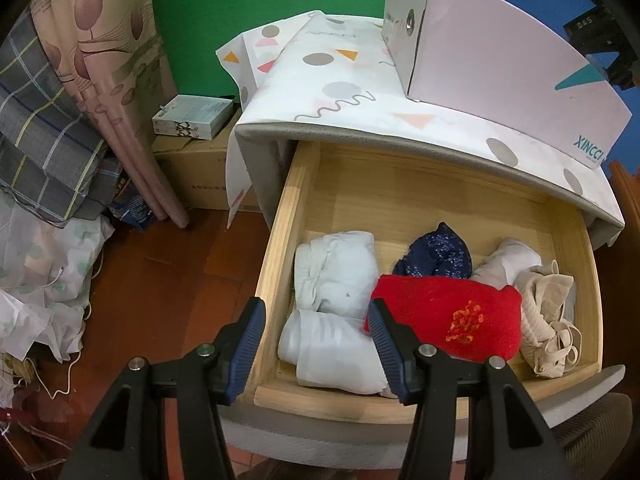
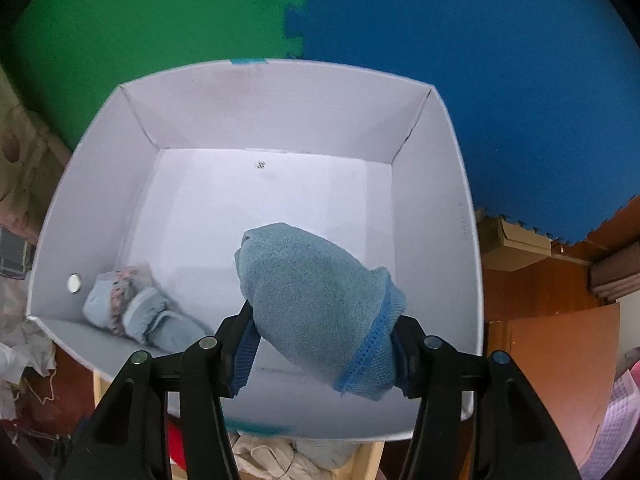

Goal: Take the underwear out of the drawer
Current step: 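Lower the light-blue sock into the white box and open the right tool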

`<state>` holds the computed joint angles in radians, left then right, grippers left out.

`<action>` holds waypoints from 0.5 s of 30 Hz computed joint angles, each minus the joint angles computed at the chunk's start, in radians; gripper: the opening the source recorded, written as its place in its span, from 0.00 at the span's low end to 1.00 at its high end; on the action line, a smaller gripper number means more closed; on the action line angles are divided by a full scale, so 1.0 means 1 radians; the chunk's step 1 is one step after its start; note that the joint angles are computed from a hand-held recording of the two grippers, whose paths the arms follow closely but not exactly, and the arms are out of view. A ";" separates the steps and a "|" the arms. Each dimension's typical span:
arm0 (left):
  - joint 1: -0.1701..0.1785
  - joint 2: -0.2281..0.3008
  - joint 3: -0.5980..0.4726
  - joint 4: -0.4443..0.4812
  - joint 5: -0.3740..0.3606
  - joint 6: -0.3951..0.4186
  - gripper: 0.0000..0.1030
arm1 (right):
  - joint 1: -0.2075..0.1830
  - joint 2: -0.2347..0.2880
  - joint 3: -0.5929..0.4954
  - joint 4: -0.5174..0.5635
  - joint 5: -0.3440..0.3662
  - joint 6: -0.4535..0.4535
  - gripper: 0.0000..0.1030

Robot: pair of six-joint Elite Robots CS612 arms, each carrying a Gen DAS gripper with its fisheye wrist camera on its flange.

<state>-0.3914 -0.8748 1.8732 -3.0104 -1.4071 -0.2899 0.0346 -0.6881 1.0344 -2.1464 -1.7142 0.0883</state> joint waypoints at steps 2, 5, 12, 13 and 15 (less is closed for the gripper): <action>0.000 0.000 -0.001 0.002 -0.003 0.000 0.53 | -0.002 0.010 -0.008 0.008 0.005 0.014 0.53; -0.001 0.001 -0.002 0.003 -0.003 0.001 0.53 | -0.002 0.016 -0.010 0.015 0.000 0.018 0.56; -0.004 0.000 -0.005 0.016 0.001 0.002 0.53 | -0.004 0.006 -0.002 0.006 -0.012 0.038 0.66; -0.004 0.000 -0.006 0.019 -0.001 0.004 0.53 | -0.004 -0.004 0.008 -0.006 -0.014 0.034 0.66; -0.003 0.001 -0.009 0.028 -0.004 0.005 0.53 | -0.002 -0.030 0.036 -0.033 -0.012 0.027 0.66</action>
